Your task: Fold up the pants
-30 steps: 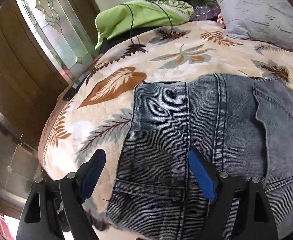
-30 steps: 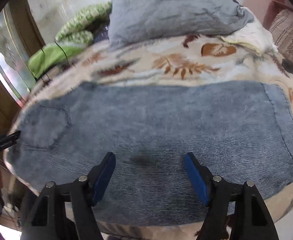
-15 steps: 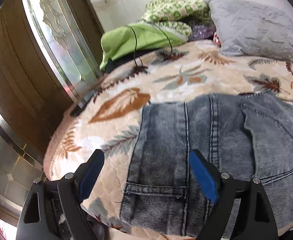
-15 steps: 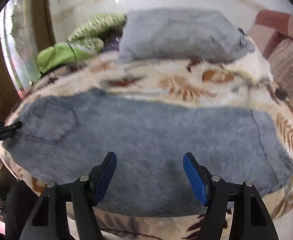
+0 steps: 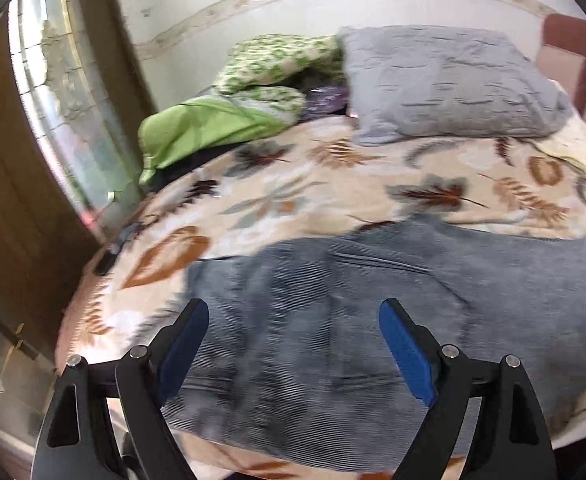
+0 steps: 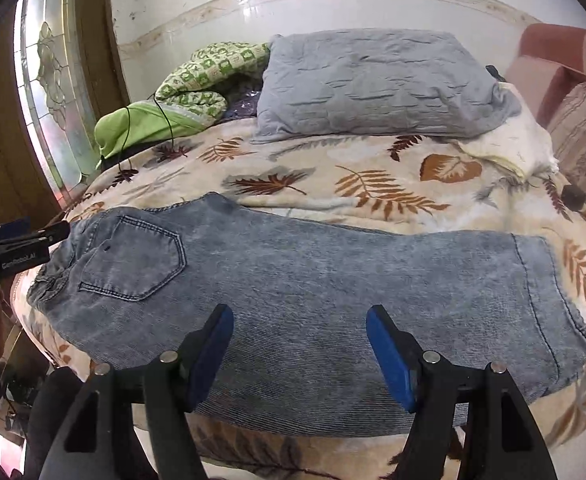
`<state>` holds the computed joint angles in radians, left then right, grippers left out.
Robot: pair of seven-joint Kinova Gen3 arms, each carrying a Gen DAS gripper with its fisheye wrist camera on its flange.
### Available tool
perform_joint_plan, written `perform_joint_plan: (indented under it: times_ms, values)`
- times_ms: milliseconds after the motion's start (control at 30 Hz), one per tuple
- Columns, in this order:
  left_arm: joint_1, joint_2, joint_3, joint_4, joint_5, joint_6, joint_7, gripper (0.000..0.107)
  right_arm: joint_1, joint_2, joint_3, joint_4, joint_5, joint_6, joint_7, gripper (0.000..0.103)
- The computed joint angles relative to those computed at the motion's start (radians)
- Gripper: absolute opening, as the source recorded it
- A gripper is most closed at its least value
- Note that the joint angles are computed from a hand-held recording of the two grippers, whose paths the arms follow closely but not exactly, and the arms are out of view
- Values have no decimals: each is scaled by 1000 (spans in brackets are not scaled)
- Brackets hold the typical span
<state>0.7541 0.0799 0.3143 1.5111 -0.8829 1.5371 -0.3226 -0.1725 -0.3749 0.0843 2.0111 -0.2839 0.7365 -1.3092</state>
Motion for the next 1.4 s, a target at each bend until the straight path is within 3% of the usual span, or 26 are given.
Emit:
perform_joint_plan:
  times_ms: [167, 267, 533, 633, 733, 933, 1067, 1267, 1400]
  values:
    - [9, -19, 3, 31, 23, -21, 35, 87, 15, 20, -4, -6, -2, 9, -29, 72]
    - [1, -40, 12, 59, -1, 11, 44, 87, 21, 16, -33, 0, 7, -20, -60, 72]
    - [-107, -138, 42, 183, -17, 73, 49, 87, -36, 37, -88, 12, 19, -90, -118, 70]
    - [-158, -183, 37, 207, 30, 23, 31, 87, -76, 56, -109, 9, 19, -90, -107, 69]
    - [-201, -166, 50, 215, 43, 25, 14, 87, -96, 62, -157, 17, 55, -101, -111, 68]
    - [-245, -119, 9, 242, 145, -4, -34, 87, -95, 25, -232, 49, 155, -100, -168, 68]
    - [-231, -95, 20, 248, 112, 10, -31, 88, -90, 27, -257, 50, 211, -56, -203, 68]
    - [-165, -66, 20, 170, 53, 90, -50, 88, -110, 46, -192, 30, 188, 19, -170, 68]
    - [-94, -42, 53, 89, -31, 134, -22, 88, -109, -5, -100, 47, 110, -25, -114, 68]
